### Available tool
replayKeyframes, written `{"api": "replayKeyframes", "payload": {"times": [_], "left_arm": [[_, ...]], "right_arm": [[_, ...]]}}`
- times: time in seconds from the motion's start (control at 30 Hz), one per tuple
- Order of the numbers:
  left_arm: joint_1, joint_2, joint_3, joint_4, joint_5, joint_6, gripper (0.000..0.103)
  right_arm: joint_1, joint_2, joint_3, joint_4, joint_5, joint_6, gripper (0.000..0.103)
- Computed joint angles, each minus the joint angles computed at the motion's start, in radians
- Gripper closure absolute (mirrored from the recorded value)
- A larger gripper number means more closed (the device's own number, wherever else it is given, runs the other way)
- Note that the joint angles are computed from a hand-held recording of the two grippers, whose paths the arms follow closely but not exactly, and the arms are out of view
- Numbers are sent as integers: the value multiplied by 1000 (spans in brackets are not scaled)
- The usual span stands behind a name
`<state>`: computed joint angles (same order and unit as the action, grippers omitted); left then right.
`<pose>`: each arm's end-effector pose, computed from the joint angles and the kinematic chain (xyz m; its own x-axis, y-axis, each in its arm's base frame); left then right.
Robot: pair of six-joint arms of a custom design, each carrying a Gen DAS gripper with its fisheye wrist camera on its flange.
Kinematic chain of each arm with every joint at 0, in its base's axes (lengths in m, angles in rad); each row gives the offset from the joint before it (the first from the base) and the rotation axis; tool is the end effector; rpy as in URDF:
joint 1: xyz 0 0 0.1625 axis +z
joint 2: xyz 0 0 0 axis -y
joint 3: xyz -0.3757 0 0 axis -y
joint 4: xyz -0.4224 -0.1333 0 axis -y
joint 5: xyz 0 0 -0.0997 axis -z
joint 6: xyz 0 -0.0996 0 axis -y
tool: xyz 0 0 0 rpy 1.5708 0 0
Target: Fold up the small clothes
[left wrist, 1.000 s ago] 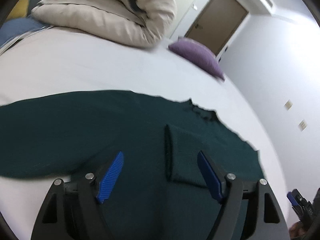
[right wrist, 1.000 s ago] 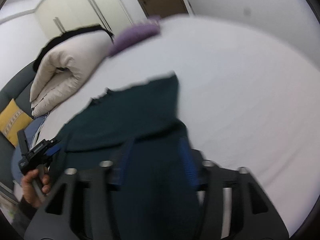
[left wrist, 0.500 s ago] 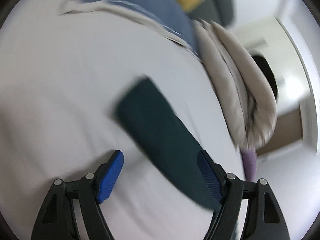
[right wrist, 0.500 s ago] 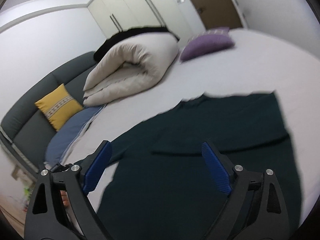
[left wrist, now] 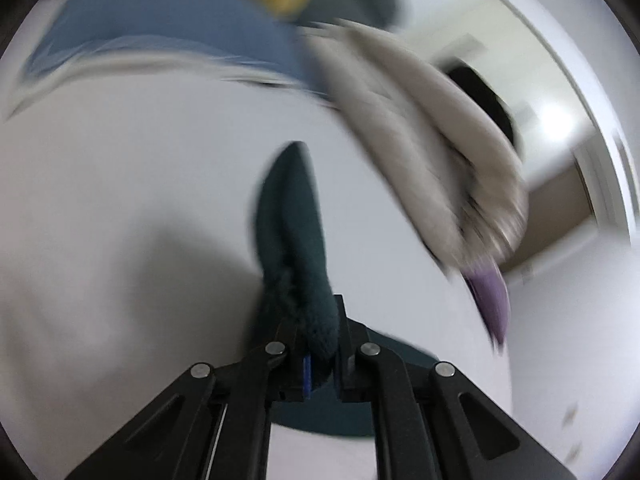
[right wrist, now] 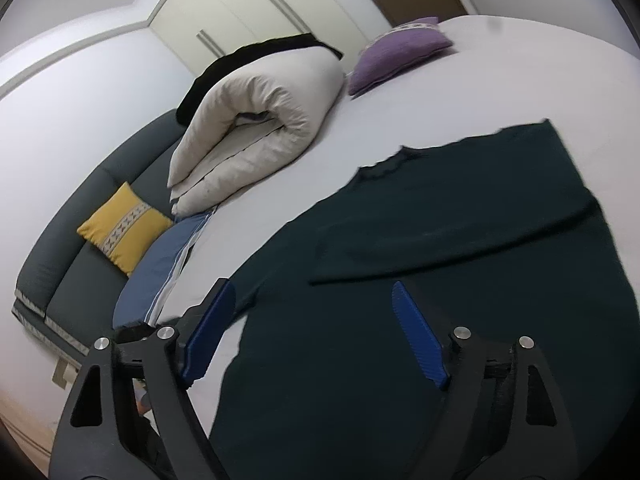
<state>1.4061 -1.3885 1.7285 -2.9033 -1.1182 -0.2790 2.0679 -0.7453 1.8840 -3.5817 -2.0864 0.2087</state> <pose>0.0768 -0.6168 0.4256 -0.9352 -0.3540 0.0008 -0.1747 0.4595 -0.8708 0.3522 -0.4727 0.0543 -0.9878 0.0359 0.1516 -0.1043 0.5702 -0.8148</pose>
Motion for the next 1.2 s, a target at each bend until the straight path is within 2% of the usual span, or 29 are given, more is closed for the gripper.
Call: {"api": "replayKeyframes", "payload": {"times": [0.17,0.27,0.4,0.47,0.53,0.67,0.73,0.87,0.93,1.0,1.07,1.1,1.13,1.2], "left_arm": [[-204,107,18,37,48,188,95],[-268,213,19,71,26,207,93],[-296,328,-18,230,10,195,50],[-306,318,18,227,26,189,35],[-306,275,59,212,3,195,21],[-303,151,160,157,-50,248,19],[-286,100,188,140,-41,242,21],[-222,39,180,134,-54,186,27],[-197,20,173,136,-46,181,28],[-177,4,174,130,-41,179,28],[-159,-4,167,136,-37,177,28],[-152,-15,178,131,-40,177,28],[-145,-15,174,128,-45,178,28],[-143,-10,174,114,-42,171,28]], "right_arm": [[-52,-36,71,-60,6,38,25],[-74,-63,121,-110,2,51,25],[-111,-110,186,-134,2,72,25],[-134,-138,214,-114,7,93,24],[-157,-153,221,-80,18,104,24],[-197,-134,178,-19,84,94,23],[-210,-103,123,21,146,75,23],[-218,11,-80,205,221,44,25],[-225,62,-166,289,242,64,25],[-236,124,-269,409,260,88,31],[-234,186,-366,516,205,104,43],[-223,207,-391,520,173,99,49],[-214,221,-410,519,146,84,67],[-203,233,-442,564,125,68,92]]}}
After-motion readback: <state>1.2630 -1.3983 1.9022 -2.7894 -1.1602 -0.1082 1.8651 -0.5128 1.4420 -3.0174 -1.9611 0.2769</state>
